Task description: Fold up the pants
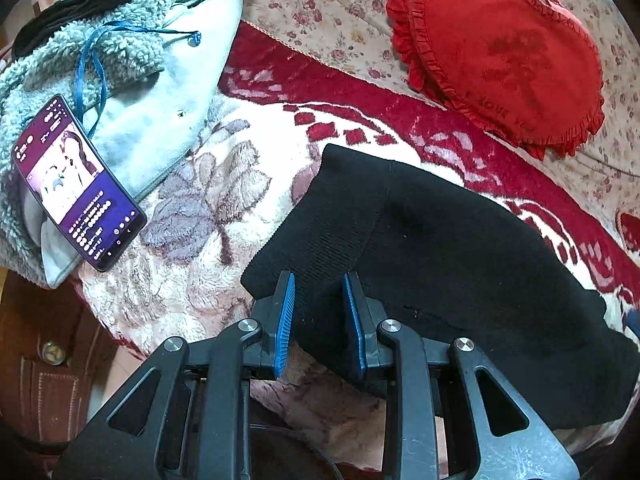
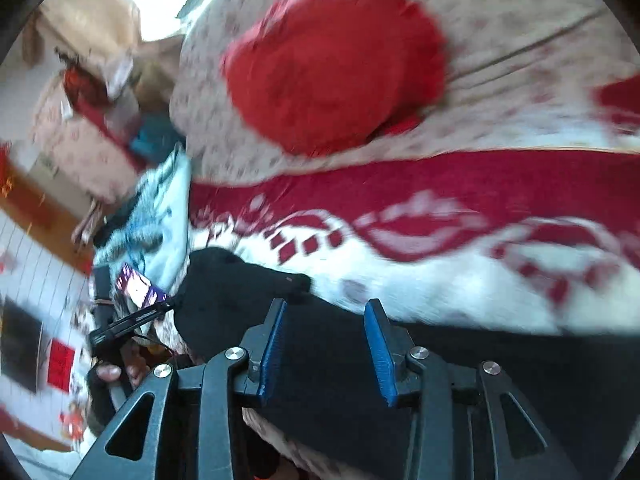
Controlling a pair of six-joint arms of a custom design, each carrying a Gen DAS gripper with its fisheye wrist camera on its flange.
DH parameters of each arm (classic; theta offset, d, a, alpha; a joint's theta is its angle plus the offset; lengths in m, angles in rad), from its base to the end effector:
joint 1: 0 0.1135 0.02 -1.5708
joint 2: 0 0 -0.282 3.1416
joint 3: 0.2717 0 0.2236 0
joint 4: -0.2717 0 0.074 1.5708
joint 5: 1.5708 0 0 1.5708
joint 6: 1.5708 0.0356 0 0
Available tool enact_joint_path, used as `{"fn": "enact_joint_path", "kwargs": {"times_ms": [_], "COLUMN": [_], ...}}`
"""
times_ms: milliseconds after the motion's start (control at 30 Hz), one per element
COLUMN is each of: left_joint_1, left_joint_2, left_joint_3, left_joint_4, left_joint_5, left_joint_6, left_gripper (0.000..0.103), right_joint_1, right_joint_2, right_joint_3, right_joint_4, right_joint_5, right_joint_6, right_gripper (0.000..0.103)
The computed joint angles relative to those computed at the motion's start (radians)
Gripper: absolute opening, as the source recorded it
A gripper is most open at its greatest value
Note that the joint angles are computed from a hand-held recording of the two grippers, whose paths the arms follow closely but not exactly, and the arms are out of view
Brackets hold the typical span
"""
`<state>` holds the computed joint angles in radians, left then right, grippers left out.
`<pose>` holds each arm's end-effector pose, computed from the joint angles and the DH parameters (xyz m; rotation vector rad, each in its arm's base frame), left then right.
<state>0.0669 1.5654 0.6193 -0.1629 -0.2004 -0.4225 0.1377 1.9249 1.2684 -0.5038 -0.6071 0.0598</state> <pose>0.2406 0.0232 0.1584 -0.7025 2.5549 0.1520 0.3600 0.0704 0.1994 -0.2771 2.6535 0.8845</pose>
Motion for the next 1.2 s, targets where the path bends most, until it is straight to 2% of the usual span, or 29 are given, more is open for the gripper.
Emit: {"fn": "enact_joint_path", "kwargs": {"times_ms": [200, 267, 333, 400, 533, 633, 733, 867, 967, 1033, 1200], "left_joint_1": [0.008, 0.008, 0.013, 0.027, 0.020, -0.008, -0.024, -0.021, -0.038, -0.045, -0.064], "left_joint_2": [0.017, 0.021, 0.019, 0.015, 0.025, 0.043, 0.038, 0.011, 0.000, 0.003, 0.047], "left_joint_3": [-0.020, -0.031, -0.037, -0.036, -0.032, -0.035, -0.018, 0.000, 0.016, 0.028, 0.054], "left_joint_4": [0.041, 0.059, 0.066, 0.063, 0.070, 0.092, 0.066, 0.038, 0.028, 0.026, 0.045], "left_joint_5": [0.012, 0.012, 0.017, 0.037, 0.030, -0.010, -0.032, -0.023, -0.038, -0.039, -0.038], "left_joint_6": [0.004, 0.004, 0.006, 0.010, 0.001, -0.003, 0.006, 0.016, 0.016, 0.018, 0.048], "left_gripper": [0.024, 0.024, 0.024, 0.024, 0.024, 0.025, 0.025, 0.025, 0.025, 0.025, 0.025], "right_joint_1": [0.118, 0.146, 0.162, 0.159, 0.147, 0.183, 0.132, 0.114, 0.189, 0.233, 0.313], "right_joint_2": [0.255, 0.296, 0.267, 0.196, 0.053, 0.051, 0.120, 0.045, 0.016, 0.039, 0.126], "right_joint_3": [0.238, 0.253, 0.210, 0.138, 0.035, 0.018, 0.033, -0.001, 0.057, 0.083, 0.130], "right_joint_4": [-0.100, -0.056, 0.027, 0.120, 0.173, 0.148, 0.147, 0.192, 0.129, 0.126, 0.108], "right_joint_5": [-0.033, -0.031, -0.012, -0.005, 0.034, 0.256, 0.222, 0.116, 0.134, 0.096, 0.176], "right_joint_6": [0.017, 0.067, 0.096, 0.099, 0.067, 0.013, 0.064, 0.102, 0.053, 0.057, 0.031], "right_gripper": [0.038, 0.032, 0.013, 0.009, 0.008, 0.005, 0.005, 0.006, 0.007, 0.008, 0.008]}}
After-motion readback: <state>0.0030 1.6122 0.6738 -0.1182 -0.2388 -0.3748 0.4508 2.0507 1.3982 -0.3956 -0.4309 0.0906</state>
